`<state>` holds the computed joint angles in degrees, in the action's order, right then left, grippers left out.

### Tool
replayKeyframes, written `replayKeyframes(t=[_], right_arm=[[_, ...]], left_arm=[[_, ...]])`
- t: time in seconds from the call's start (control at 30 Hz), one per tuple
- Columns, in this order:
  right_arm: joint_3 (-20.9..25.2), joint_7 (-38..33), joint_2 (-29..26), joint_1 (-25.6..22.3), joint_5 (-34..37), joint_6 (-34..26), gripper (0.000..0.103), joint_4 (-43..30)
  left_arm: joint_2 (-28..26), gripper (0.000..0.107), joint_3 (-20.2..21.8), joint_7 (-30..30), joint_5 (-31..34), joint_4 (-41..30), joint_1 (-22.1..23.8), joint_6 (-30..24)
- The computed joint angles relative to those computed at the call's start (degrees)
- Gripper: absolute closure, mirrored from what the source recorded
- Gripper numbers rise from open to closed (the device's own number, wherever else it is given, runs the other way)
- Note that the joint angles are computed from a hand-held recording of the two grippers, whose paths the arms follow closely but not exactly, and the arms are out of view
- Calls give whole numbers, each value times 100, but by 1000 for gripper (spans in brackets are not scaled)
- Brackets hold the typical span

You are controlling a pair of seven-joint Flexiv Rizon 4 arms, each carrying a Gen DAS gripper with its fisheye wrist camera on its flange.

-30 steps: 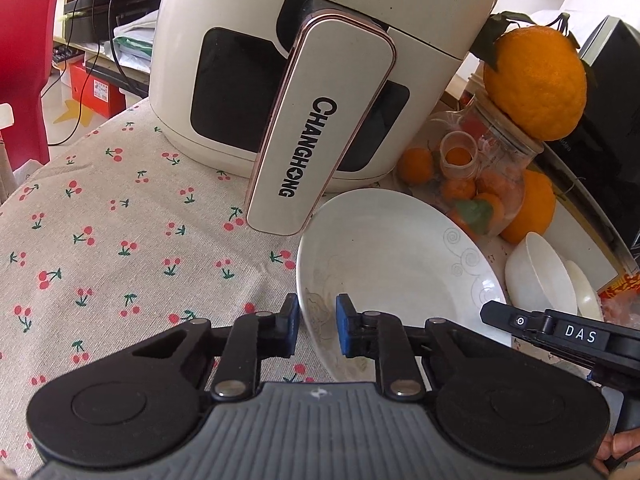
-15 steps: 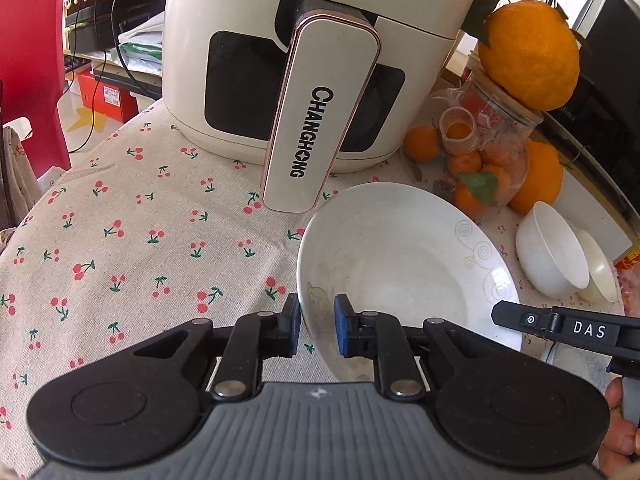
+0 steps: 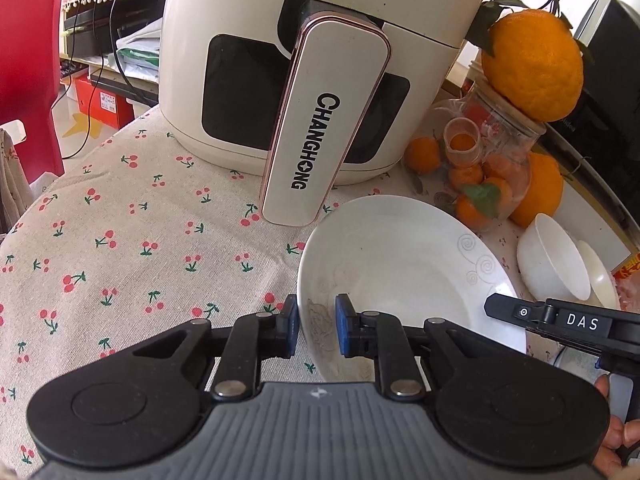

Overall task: Organize plates and bowls
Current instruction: 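Lift the white plate with both grippers toward the blue plate stack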

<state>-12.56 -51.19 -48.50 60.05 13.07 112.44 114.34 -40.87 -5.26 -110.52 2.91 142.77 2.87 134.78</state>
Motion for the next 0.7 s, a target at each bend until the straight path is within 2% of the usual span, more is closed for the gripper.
replayKeyframes(t=[0.03, 0.17, 0.3, 0.5, 0.7], right_arm=[[47, -24, -7, -44, -35, 44, 86, -6], [-234, -118, -44, 247, 67, -16, 88, 7], [-271, -109, -4, 290, 92, -47, 89, 31], [-417, -221, 116, 470, 271, 103, 89, 184], [-561, -318, 232, 639, 537, 185, 89, 318]], left_arm=[[7, 90, 16, 14, -20, -1, -24, -4], [11, 90, 72, 74, -64, 14, -98, 34], [31, 90, 18, 29, 13, 47, -8, 67], [53, 91, 70, 49, 22, 96, -100, 322], [1, 94, -6, -22, 213, 84, -6, 538]])
